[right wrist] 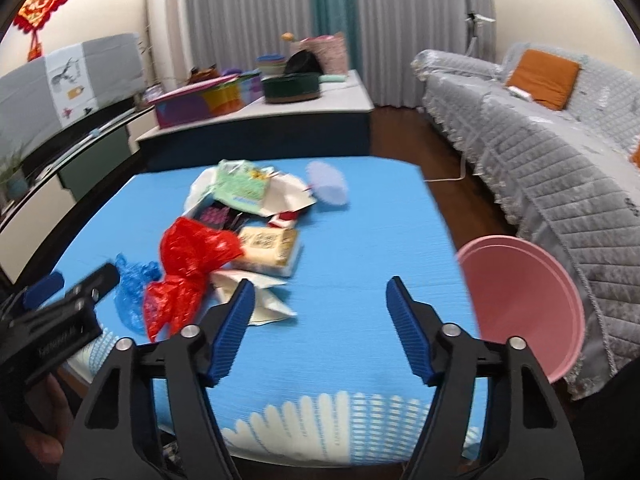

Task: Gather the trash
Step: 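Grasp the blue plastic bag with the left tool while the right tool grasps the white paper wrapper, then lift and carry both held items over the pink basin with both tools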

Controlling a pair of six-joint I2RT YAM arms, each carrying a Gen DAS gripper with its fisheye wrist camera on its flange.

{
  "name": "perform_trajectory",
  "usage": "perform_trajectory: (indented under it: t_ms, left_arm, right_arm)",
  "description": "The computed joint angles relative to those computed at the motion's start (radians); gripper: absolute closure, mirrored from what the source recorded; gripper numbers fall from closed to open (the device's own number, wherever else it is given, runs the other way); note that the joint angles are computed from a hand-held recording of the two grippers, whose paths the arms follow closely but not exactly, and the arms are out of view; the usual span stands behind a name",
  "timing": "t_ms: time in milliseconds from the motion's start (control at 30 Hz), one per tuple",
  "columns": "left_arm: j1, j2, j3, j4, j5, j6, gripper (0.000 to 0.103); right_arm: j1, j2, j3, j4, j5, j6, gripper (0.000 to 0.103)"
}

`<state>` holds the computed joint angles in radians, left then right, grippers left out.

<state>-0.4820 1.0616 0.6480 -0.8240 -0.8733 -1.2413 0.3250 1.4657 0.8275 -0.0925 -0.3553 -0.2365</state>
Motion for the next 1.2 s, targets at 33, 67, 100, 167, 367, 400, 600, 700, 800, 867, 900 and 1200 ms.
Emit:
perform_trajectory:
  t_ms: [33,67,100,167,367,400,600,700,800,867,900,1200]
  left_arm:
    - [0.015,0.001,-0.002,0.005,0.003,0.010,0.012]
    - [0.034,0.004,-0.004,0.011,0.007,0.022,0.013]
    - [0.057,0.000,-0.011,0.026,0.016,0.040,0.014]
    - [0.106,-0.003,-0.027,0.062,0.041,0.078,0.017]
    - [0.245,0.012,-0.063,0.165,0.107,0.178,0.020]
    - [0.260,0.014,-0.068,0.174,0.117,0.188,0.021]
    - [0.366,0.064,-0.082,0.246,0.179,0.255,0.027]
    - [0.395,0.091,-0.082,0.263,0.204,0.272,0.032]
    - [0.403,0.119,-0.072,0.268,0.219,0.279,0.040]
    - [0.403,0.132,-0.068,0.269,0.217,0.284,0.058]
    - [0.401,0.138,-0.064,0.264,0.213,0.286,0.062]
    - [0.369,0.100,-0.059,0.232,0.159,0.281,0.102]
  right_arm:
    - [0.009,0.011,0.006,0.001,-0.002,-0.001,0.045]
    - [0.023,0.034,0.019,0.005,0.002,-0.004,0.047]
    - [0.038,0.062,0.034,0.007,0.007,-0.004,0.050]
    - [0.051,0.111,0.059,0.006,0.010,0.001,0.053]
    - [0.105,0.236,0.122,-0.002,0.018,0.001,0.055]
    - [0.113,0.248,0.126,-0.002,0.021,-0.003,0.055]
    - [0.139,0.304,0.149,-0.002,0.032,-0.032,0.071]
    - [0.142,0.318,0.155,-0.008,0.027,-0.043,0.080]
    - [0.144,0.325,0.159,-0.007,0.027,-0.054,0.087]
    - [0.141,0.330,0.161,-0.007,0.024,-0.062,0.093]
    - [0.139,0.330,0.162,-0.008,0.021,-0.063,0.093]
    - [0.110,0.280,0.137,0.004,0.016,-0.063,0.098]
